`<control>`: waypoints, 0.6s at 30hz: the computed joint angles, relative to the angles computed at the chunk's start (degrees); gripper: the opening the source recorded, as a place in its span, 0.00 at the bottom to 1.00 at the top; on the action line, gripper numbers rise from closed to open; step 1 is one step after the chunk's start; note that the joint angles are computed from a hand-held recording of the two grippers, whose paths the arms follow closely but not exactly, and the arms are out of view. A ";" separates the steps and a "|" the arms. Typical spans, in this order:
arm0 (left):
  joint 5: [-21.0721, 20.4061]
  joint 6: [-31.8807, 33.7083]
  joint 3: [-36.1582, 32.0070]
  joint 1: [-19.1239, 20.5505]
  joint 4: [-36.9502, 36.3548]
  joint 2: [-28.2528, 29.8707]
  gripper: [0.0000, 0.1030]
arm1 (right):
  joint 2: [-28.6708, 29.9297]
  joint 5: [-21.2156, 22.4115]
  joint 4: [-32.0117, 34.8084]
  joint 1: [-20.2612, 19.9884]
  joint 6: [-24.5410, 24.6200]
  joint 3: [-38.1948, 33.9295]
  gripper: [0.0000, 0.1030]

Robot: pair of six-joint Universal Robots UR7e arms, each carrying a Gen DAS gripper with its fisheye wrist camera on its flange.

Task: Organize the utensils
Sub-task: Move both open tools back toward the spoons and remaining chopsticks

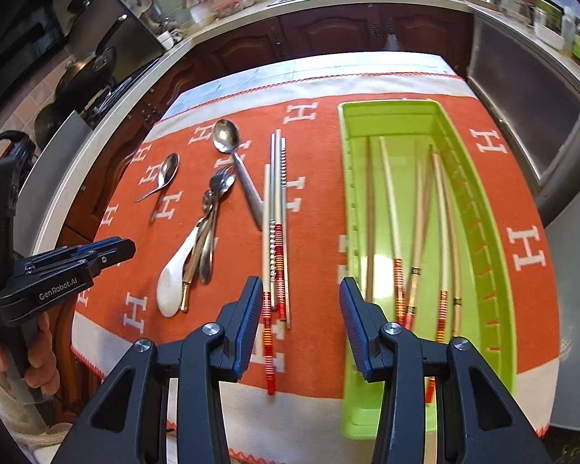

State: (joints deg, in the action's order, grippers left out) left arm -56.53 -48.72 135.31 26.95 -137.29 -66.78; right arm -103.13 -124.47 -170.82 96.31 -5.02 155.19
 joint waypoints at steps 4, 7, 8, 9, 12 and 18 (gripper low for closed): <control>-0.69 0.53 1.31 1.67 -1.58 -1.02 0.18 | 4.00 0.31 -1.29 1.14 -0.05 -1.30 0.40; -2.08 2.17 2.11 3.00 -4.07 -0.96 0.18 | 7.24 0.57 -2.54 2.13 -0.34 -2.45 0.40; -2.74 2.90 2.27 3.46 -5.10 -0.78 0.18 | 8.29 1.08 -3.10 2.21 -0.55 -2.80 0.40; -3.36 3.56 2.34 3.86 -6.09 -0.48 0.18 | 9.16 1.99 -3.34 2.08 -0.70 -3.20 0.40; -6.49 6.37 2.56 5.37 -9.79 0.62 0.18 | 11.98 4.71 -4.37 1.39 -1.36 -4.26 0.40; -11.17 10.99 2.06 7.79 -15.33 3.67 0.18 | 18.27 10.31 -6.54 -1.25 -3.18 -6.84 0.34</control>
State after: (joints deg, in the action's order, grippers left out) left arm -67.70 -37.73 137.37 34.74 -152.62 -63.11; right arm -84.86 -114.15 -177.36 95.06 -8.20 148.35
